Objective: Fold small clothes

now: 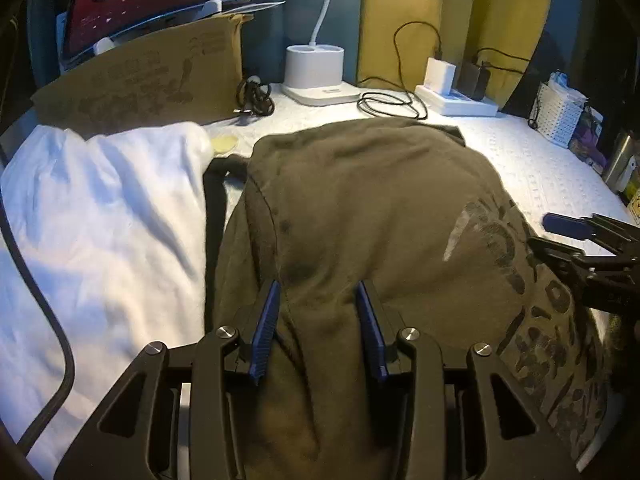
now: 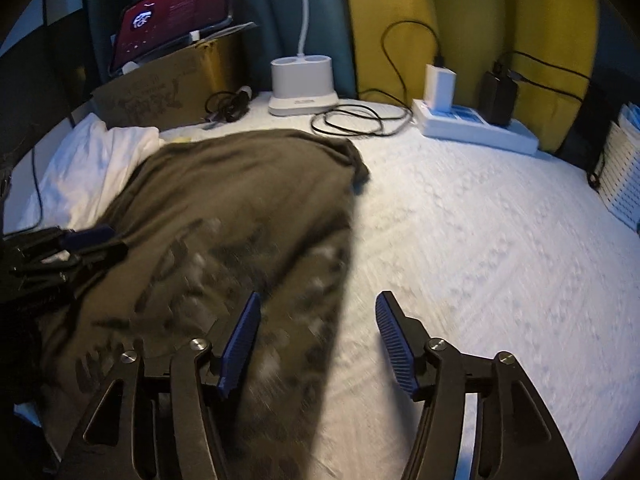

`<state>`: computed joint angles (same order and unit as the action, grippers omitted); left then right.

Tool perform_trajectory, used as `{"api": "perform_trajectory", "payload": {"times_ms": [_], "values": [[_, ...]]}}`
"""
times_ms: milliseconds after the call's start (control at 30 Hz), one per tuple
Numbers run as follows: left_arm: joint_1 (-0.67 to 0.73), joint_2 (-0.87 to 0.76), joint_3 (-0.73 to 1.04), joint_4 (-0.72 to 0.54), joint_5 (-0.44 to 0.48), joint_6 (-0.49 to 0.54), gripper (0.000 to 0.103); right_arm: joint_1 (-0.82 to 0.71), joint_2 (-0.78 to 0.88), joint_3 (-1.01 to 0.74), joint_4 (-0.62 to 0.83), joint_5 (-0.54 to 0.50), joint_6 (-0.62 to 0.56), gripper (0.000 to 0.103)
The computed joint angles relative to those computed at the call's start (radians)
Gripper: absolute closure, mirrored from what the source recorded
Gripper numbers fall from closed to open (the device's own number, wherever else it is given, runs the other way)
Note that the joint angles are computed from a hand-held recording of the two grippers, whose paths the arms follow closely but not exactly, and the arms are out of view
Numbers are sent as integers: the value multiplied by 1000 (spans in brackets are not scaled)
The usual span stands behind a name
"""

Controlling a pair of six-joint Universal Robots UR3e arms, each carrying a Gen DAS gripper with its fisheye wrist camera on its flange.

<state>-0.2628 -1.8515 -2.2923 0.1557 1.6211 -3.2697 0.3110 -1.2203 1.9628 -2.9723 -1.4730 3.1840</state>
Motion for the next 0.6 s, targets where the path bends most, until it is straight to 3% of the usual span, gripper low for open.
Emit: {"api": "perform_trajectory", "payload": {"times_ms": [300,400,600], "values": [[-21,99,-68,14,12,-65,63,-75,-154,216,-75,25,-12,38],[-68,109,-56,15,58,-120,46,-100,-211,289,-97,30,-19,38],[-159,100,2,-6,95,-160,44,-174,-350,419,-103,47,-37,38]]}}
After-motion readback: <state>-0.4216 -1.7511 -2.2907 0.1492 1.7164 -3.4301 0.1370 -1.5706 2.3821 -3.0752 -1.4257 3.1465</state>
